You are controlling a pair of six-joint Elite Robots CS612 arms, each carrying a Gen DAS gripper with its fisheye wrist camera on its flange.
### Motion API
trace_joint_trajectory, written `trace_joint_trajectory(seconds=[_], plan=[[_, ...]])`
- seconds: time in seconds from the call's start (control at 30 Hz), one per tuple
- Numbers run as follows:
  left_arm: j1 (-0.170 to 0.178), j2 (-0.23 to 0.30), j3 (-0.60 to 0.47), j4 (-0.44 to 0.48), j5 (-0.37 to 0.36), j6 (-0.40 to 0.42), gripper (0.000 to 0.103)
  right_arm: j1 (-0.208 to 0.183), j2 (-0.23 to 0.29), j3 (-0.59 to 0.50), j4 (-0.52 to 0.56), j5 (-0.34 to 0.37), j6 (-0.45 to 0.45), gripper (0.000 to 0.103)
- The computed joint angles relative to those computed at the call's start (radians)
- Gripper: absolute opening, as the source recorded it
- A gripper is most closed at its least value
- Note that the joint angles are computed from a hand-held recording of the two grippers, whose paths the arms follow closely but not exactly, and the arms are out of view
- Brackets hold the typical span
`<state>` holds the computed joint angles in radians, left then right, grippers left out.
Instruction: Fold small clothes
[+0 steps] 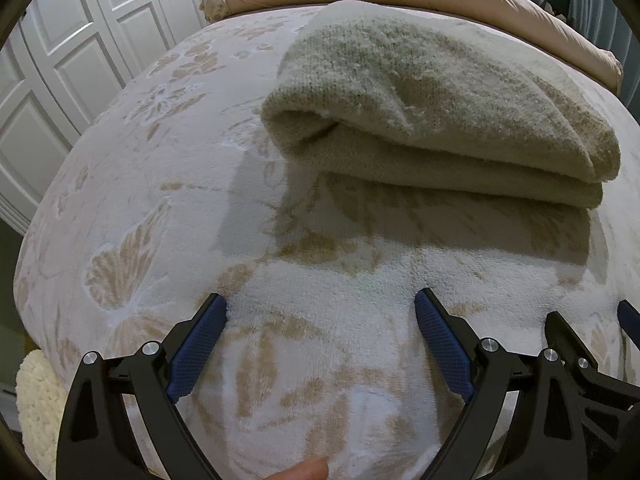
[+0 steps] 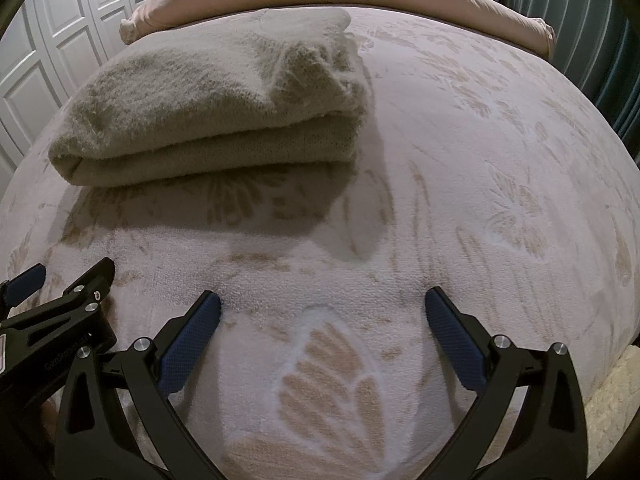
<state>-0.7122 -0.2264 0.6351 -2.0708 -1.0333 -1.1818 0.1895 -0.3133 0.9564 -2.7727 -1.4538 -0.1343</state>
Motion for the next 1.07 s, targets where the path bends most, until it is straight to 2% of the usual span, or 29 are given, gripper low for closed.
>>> trace_joint_trajectory(seconds=[0.67, 1.07], plan=[[0.0, 0.0, 0.0, 0.002, 0.002, 0.001, 0.092, 0.0, 0.0, 0.001, -0.003, 0.0, -0.003, 0.098], [-0.002, 0.01, -0.027, 0.033, 0.003, -0.004, 0.092, 0.0, -0.002, 0.004, -0.002, 0.0, 0.001, 0.098]])
